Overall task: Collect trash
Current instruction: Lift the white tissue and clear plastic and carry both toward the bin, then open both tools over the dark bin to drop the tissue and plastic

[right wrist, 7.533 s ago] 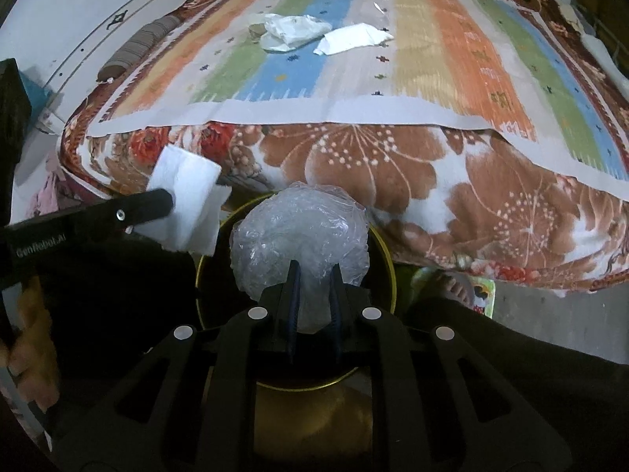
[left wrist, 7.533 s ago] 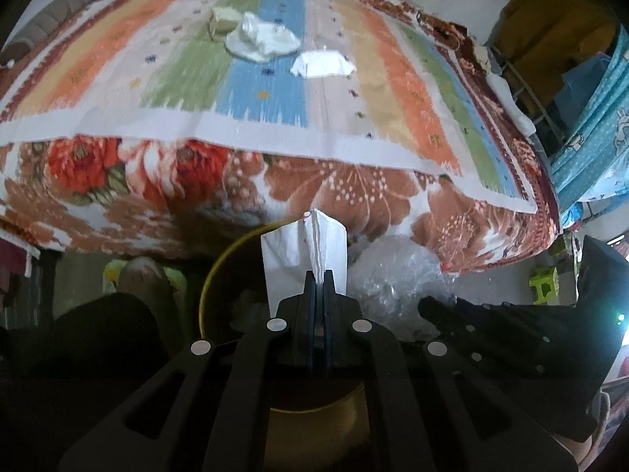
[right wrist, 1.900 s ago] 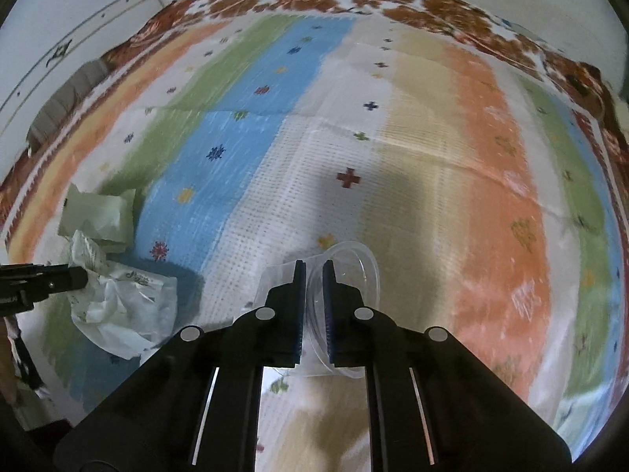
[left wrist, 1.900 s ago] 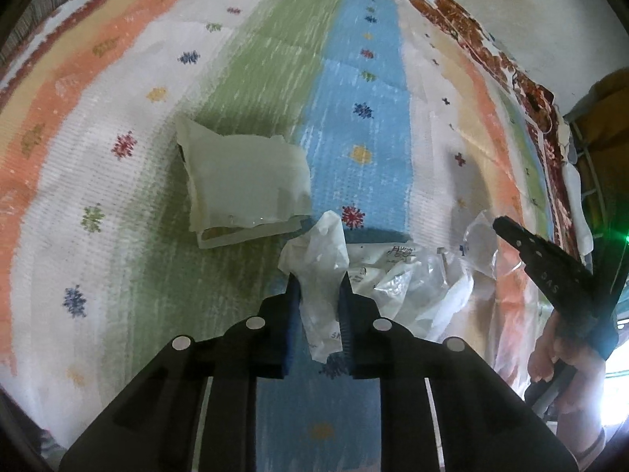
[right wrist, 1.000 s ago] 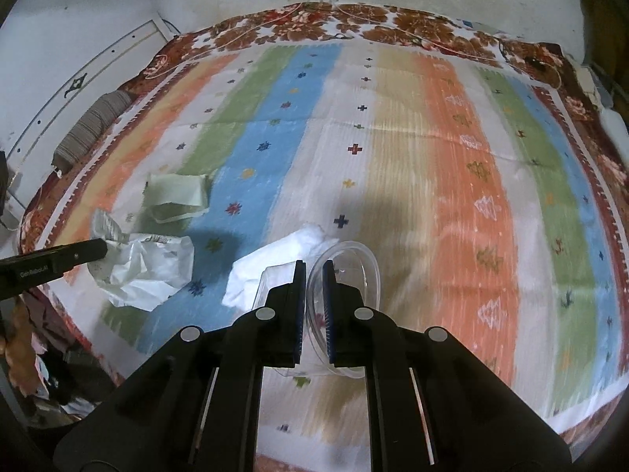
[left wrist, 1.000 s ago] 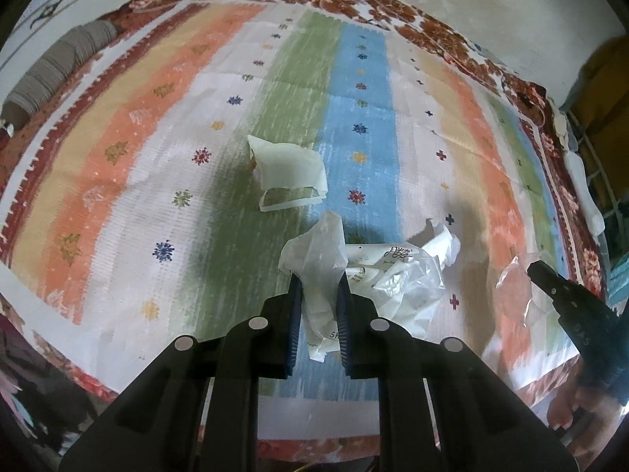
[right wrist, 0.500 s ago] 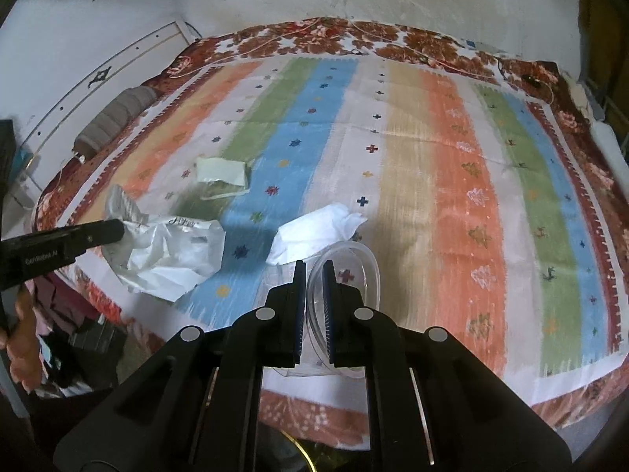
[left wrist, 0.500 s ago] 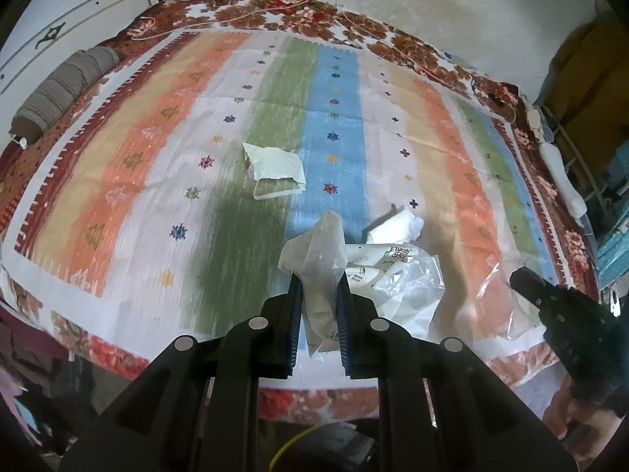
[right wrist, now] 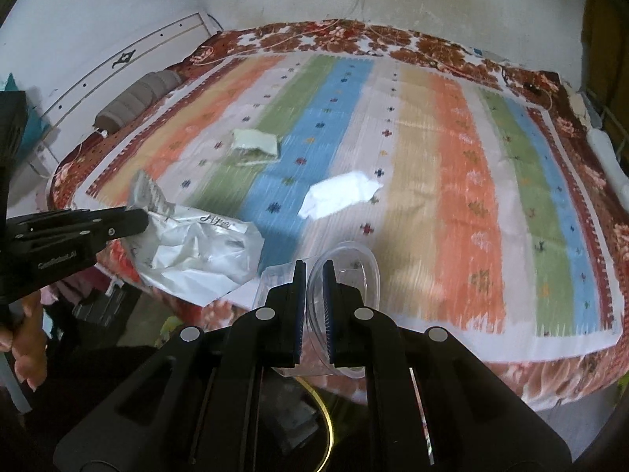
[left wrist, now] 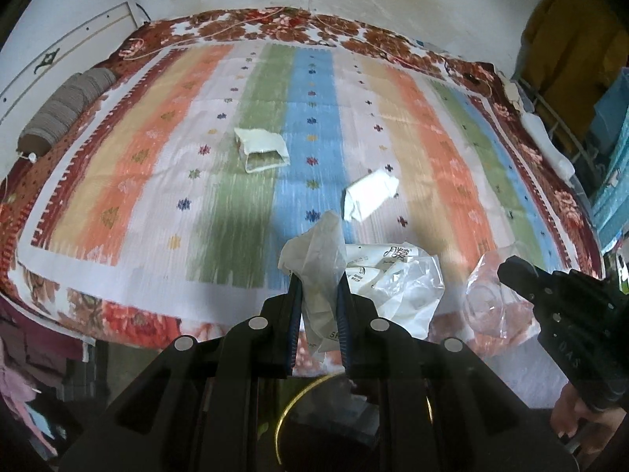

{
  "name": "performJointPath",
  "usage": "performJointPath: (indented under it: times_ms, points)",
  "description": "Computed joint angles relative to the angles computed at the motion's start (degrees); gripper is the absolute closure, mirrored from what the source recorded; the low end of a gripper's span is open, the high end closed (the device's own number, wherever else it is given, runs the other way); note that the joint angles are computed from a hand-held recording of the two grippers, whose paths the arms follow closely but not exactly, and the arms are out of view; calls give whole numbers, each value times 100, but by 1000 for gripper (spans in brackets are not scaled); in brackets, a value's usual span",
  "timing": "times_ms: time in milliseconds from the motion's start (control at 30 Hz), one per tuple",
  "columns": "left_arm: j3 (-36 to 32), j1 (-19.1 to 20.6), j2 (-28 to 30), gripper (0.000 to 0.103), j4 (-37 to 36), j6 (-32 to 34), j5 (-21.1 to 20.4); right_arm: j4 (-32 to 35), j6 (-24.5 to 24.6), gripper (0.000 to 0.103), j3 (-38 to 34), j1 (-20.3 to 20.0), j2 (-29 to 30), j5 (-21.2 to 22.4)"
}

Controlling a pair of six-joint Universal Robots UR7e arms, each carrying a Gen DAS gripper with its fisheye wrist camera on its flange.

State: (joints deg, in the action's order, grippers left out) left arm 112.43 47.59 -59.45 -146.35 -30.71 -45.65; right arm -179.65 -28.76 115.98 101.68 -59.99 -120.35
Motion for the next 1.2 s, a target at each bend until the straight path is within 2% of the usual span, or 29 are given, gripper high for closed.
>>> performJointPath:
  times_ms: [200,400,500,800,900,1067,1133,1167,1200]
  points:
    - [397,-145,-176,87,243,-233,-292,180,232,95,524,-5,-288,111]
    - [608,-213,-263,87,486,-489,-313,310,355,95,894,-46,-457,143]
    - [683,-214,-244,87,682,-637,-476,389,462,95,1026,-110,-519,126]
    - [718,-127,-66,87,1204,-738,-994,1175,810,95,1215,-276,-571,56]
    - [695,-66,-17,87,1297,-781,-1149,1246,826,95,1252,-289,-539,3]
    - [670,-26,73,86,1431,-852,-1245,1503,1010,95,1210,-365,-560,68]
    - [642,5,117,85,1545,-900,-1306,1663,1130,94,1175,-394,-543,57]
    - [620,49,142,81,1598,-934,-1383,1774,1219,92,1149,-416,-525,27]
    - [606,85,147,70,1626,-977,-1442,1889,1311,89,1122,-438,-512,14]
